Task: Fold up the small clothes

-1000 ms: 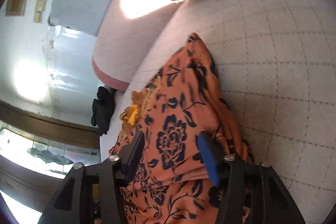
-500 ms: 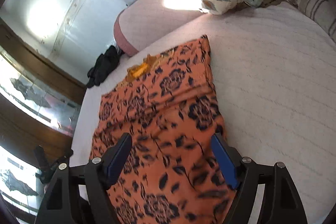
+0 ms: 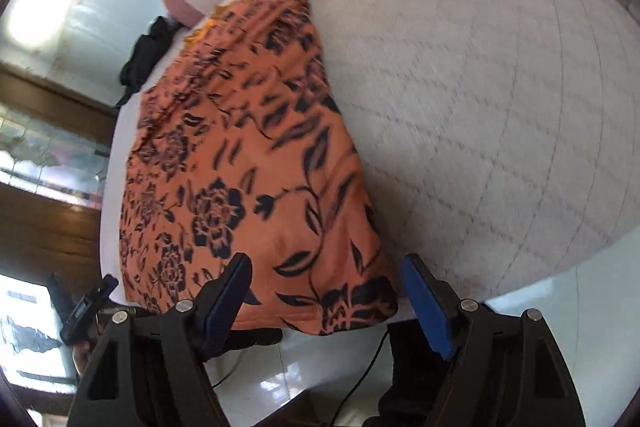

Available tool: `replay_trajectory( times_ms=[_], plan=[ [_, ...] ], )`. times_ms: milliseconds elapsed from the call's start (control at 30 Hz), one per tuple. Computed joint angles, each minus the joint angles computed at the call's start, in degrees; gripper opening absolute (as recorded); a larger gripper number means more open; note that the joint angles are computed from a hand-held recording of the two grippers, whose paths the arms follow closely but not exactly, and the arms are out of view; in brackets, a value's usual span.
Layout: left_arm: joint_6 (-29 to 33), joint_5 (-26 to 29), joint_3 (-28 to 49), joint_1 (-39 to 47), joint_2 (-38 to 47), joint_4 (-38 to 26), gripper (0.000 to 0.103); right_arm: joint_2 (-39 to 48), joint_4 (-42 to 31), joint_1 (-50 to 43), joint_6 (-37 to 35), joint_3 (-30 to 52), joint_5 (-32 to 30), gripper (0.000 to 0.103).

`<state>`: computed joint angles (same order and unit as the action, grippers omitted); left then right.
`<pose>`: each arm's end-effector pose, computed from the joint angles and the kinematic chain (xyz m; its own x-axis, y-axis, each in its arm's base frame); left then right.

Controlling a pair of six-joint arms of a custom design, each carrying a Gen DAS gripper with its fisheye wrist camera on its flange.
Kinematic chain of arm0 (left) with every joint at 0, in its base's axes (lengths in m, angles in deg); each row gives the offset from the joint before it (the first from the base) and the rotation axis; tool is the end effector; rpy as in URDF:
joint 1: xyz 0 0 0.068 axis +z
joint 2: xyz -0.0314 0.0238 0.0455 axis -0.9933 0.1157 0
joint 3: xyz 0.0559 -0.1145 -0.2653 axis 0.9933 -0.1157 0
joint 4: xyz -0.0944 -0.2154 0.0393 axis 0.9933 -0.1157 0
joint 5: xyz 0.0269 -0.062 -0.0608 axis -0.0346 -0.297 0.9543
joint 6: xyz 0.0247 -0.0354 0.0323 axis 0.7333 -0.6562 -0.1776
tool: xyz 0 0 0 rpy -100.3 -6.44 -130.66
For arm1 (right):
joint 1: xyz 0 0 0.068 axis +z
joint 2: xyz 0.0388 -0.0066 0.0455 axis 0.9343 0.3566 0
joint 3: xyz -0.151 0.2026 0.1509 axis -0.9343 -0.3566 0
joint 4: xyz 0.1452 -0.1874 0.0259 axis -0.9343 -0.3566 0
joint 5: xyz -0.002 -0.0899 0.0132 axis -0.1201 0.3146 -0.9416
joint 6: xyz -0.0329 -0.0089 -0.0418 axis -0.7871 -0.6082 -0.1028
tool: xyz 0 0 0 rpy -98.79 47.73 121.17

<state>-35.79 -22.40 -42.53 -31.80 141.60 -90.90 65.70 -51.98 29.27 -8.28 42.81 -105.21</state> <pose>0.1282 0.1321 0.2306 -0.8385 -0.2960 -0.4575 -0.1660 0.9384 -0.3029 0.2184 -0.1570 0.2293 -0.9506 0.2239 -0.2152 0.0880 0.8588 0.5046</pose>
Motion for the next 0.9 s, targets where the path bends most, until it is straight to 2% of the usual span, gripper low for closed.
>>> replay_trajectory(
  times_ms=[33, 100, 167, 400, 467, 500, 533, 567, 600, 633, 767, 833, 867, 900],
  plan=[
    [0.3, 0.6, -0.1, 1.2, -0.2, -0.2, 0.074, -0.1, 0.0, 0.0, 0.4, -0.6, -0.5, 0.070],
    [-0.1, 0.1, -0.7, 1.8, -0.6, 0.7, 0.074, -1.3, 1.2, 0.1, -0.1, -2.6, 0.1, 0.065],
    [-2.0, -2.3, -1.0, 0.1, 0.2, 1.7, 0.074, -1.4, 3.1, 0.0, 1.3, -3.6, 1.0, 0.063],
    [-5.1, -5.3, -2.5, -2.7, 2.2, 4.4, 0.074, -1.5, 4.7, 0.9, 2.9, -3.9, 1.9, 0.061],
    [-4.5, -5.8, -3.3, -3.6, 1.2, 5.0, 0.059, -1.5, 4.8, 0.8, 2.9, -3.9, 1.7, 0.061],
    [-4.0, -6.6, -3.4, -4.2, 0.9, 4.8, 0.040, -1.6, 5.0, 0.8, 2.8, -4.1, 2.0, 0.059],
    [-4.1, -7.7, -3.6, -4.6, 0.5, 5.1, 0.030, -1.9, 5.5, 0.9, 3.0, -4.3, 2.8, 0.052],
    [-4.6, -8.3, -3.8, -5.0, 0.2, 5.6, 0.027, -2.2, 5.9, 1.3, 3.7, -4.4, 3.4, 0.048],
    [-4.4, -7.8, -3.6, -4.7, 0.6, 5.2, 0.019, -2.4, 6.5, 1.8, 4.5, -4.5, 3.9, 0.031],
    [-4.0, -7.0, -3.1, -4.2, 1.1, 4.4, 0.013, -2.3, 6.2, 1.6, 4.3, -4.3, 4.0, 0.019],
    [-3.5, -6.0, -3.2, -4.6, -2.2, 3.6, 0.012, -3.4, 5.8, 1.2, 3.5, -4.3, 4.1, 0.019],
    [-3.9, -6.6, -3.8, -5.5, -3.5, 4.4, 0.014, -3.3, 5.4, 1.1, 3.9, -4.0, 3.8, 0.023],
    [-5.1, -7.8, -4.0, -6.9, -3.3, 5.1, 0.019, -3.3, 5.4, 1.7, 4.1, -3.9, 4.7, 0.023],
    [-5.5, -9.2, -4.1, -7.9, -2.6, 5.2, 0.036, -3.4, 5.6, 1.9, 4.4, -4.0, 5.1, 0.025]
  ],
)
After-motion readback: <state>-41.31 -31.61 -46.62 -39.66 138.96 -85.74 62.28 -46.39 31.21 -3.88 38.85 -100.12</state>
